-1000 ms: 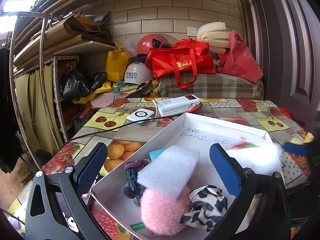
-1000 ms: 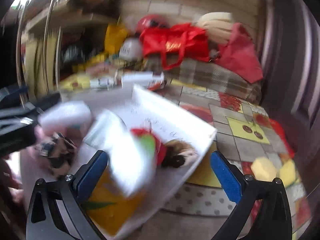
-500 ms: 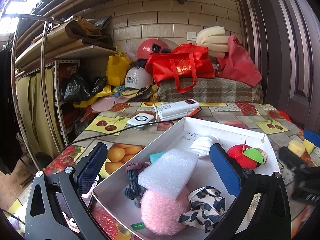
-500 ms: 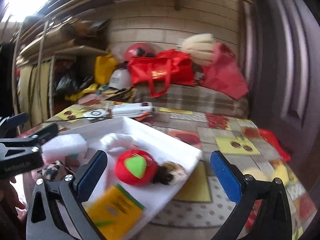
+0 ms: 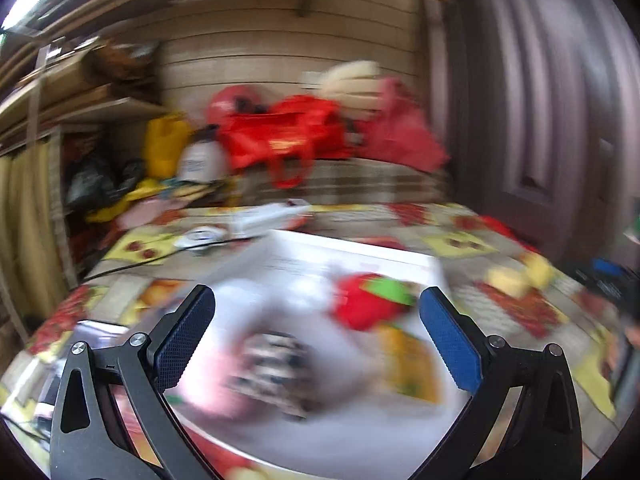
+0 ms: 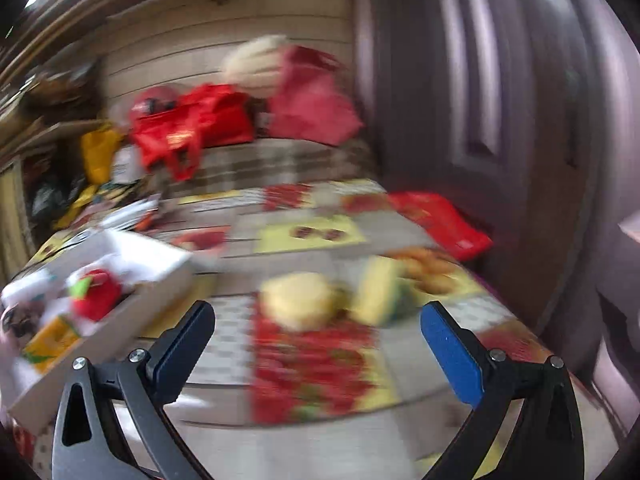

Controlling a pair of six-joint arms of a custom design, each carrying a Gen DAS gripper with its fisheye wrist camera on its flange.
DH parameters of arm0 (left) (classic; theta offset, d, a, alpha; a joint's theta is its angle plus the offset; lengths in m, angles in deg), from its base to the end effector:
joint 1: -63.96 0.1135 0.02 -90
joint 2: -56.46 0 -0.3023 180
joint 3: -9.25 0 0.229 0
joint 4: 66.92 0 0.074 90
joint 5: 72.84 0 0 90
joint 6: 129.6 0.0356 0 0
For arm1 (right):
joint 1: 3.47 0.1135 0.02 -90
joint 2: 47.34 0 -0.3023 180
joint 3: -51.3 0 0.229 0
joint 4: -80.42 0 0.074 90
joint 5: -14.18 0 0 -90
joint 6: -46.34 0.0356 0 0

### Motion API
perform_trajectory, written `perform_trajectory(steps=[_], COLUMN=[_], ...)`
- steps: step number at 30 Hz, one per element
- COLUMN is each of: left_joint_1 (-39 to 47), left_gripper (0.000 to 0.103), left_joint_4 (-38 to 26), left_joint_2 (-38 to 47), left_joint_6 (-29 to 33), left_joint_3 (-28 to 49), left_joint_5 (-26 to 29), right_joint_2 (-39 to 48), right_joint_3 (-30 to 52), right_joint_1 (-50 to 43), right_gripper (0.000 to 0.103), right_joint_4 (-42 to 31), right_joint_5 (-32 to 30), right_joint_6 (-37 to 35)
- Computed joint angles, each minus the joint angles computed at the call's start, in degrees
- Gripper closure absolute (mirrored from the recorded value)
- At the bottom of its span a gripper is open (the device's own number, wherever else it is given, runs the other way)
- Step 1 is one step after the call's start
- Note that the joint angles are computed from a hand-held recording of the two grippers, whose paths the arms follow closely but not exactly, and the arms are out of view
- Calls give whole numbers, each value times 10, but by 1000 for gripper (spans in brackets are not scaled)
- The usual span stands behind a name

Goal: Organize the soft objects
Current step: 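Move both grippers from the tray toward the yellow sponges on the table, then grasp the yellow-green sponge with the right gripper while the left gripper grasps the yellow foam block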

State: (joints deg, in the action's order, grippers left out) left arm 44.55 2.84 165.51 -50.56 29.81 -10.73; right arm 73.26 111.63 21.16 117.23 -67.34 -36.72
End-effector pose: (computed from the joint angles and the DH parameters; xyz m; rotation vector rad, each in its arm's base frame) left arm 0.2174 -0.0589 0.1365 -0.1901 1.8499 0.0950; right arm 0.3546 0.1568 0.1314 -0.2092 1.9706 0.2121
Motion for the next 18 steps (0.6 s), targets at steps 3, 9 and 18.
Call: perform_trajectory(steps=[3,9,18], left_joint_1=[-73,-151,-134], left_gripper=[0,0,0], left_joint_4=[-110,-330,-582], left_joint_2=[-23,2,132], left_joint_6=[-12,-9,8], left_joint_3=[57,233,536], left_joint_5=[10,3,18], right_joint_2=[4,55,145], right_joint_3=[29,167,375], right_joint_1=[-42,-90,-63], right_gripper=[0,0,77], right_joint_4=[-59,-236,-401], right_joint_5=[0,-80,-97], right_joint_6=[14,63,38])
